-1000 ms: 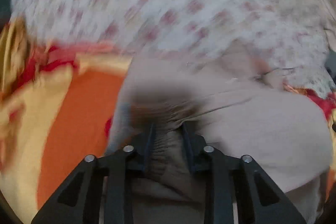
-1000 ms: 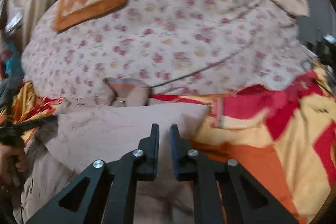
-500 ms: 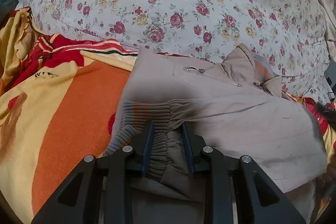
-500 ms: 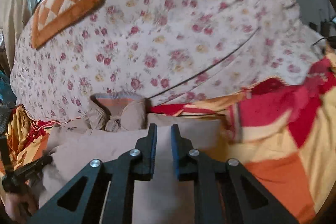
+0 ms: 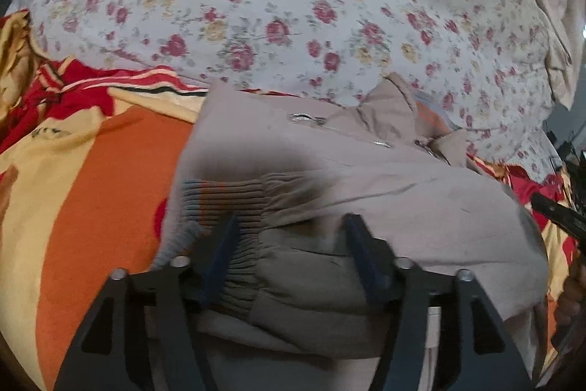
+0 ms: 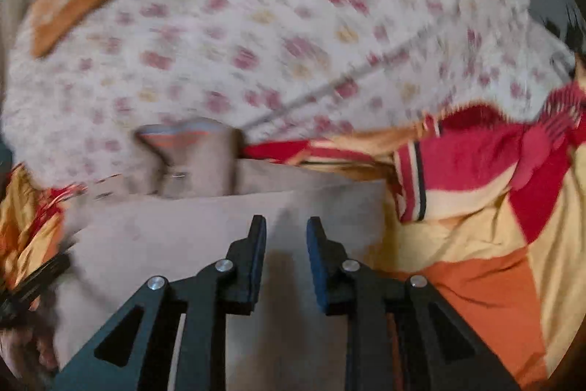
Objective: Fold large clothes
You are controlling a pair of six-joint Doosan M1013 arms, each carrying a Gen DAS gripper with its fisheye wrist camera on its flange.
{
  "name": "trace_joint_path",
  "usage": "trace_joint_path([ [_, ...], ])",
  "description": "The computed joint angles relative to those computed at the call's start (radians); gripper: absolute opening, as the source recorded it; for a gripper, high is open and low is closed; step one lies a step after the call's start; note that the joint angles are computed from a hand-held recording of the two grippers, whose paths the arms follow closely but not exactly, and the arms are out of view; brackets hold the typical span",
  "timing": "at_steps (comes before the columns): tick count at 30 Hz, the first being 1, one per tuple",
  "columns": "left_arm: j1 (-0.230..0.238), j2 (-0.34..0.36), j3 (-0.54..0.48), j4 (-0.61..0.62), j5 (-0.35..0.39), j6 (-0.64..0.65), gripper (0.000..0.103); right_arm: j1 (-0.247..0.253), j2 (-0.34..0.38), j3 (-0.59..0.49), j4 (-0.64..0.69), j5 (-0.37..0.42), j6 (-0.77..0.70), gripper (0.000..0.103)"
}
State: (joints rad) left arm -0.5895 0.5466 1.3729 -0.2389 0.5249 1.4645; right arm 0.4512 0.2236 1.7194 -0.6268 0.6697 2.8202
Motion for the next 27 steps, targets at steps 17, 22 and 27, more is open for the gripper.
trace_joint_path([
  [17, -0.063, -0.05, 0.045, 0.224, -0.069, -0.087, 0.046, 0.095, -0.012, 0.038, 0.025, 0.051, -0.137, 0.057],
  [22, -0.059, 0.0, -0.02, 0.184, 0.08, -0.03, 0.048, 0.082, 0.018, 0.045, 0.091, 0.045, -0.224, 0.06],
  [27, -0.038, -0.021, 0.005, 0.086, 0.055, 0.047, 0.048, 0.098, -0.014, 0.057, 0.036, 0.049, -0.091, 0.06],
])
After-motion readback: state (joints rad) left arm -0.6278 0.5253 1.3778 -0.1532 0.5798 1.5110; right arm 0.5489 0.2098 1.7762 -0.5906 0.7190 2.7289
